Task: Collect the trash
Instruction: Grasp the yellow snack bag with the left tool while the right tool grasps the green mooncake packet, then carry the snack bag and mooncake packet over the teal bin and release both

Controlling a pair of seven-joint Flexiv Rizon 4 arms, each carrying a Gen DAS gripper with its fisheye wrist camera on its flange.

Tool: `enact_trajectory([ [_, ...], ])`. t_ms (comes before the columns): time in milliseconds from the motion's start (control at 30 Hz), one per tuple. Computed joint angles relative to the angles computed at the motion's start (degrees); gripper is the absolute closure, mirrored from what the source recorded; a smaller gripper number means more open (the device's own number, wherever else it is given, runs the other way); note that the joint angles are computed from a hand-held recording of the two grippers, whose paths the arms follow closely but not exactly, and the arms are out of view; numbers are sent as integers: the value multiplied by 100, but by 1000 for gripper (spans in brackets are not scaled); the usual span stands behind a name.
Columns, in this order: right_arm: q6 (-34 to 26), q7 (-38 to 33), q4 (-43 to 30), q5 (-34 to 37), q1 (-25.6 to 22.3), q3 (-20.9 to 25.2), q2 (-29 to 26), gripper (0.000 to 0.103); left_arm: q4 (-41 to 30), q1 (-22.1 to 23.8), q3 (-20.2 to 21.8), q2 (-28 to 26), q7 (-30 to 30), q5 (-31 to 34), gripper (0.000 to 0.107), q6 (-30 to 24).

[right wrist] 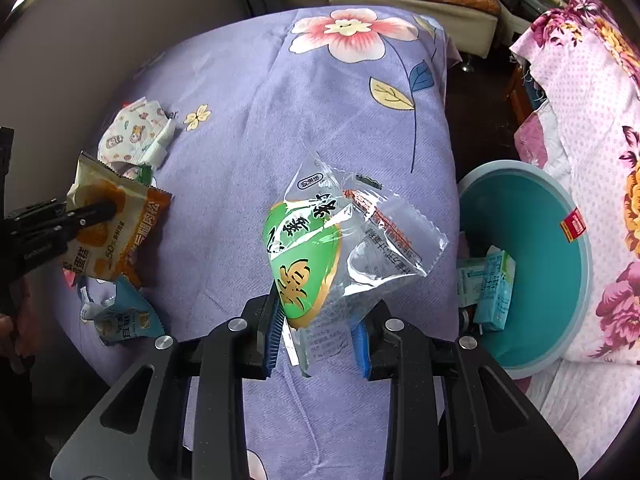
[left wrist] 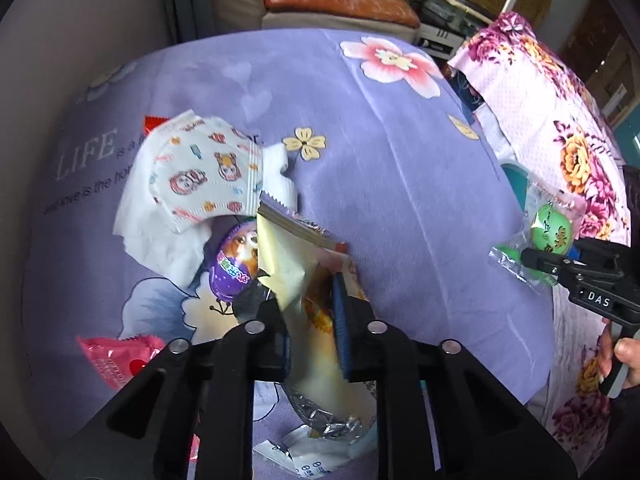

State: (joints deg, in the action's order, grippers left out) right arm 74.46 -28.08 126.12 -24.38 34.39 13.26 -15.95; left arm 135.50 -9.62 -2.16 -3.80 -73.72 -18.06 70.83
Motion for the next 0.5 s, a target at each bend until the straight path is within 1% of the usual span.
enact_trajectory([
  [100, 182, 58, 116, -85, -6, -77, 55, 76, 22, -51, -24, 121, -36, -43, 99, 41],
  [233, 297, 150, 220, -179, -25, -136, 125, 76, -36, -141, -41, 200, -220, 241, 102, 142],
  [433, 427, 250, 384, -299, -95, -186, 258, 76, -115, -265, -124, 196, -211, 162, 103, 145],
  [500, 488, 313, 436, -359, -115, -214, 294, 76, -176, -310, -144, 192, -264, 252, 103, 146],
])
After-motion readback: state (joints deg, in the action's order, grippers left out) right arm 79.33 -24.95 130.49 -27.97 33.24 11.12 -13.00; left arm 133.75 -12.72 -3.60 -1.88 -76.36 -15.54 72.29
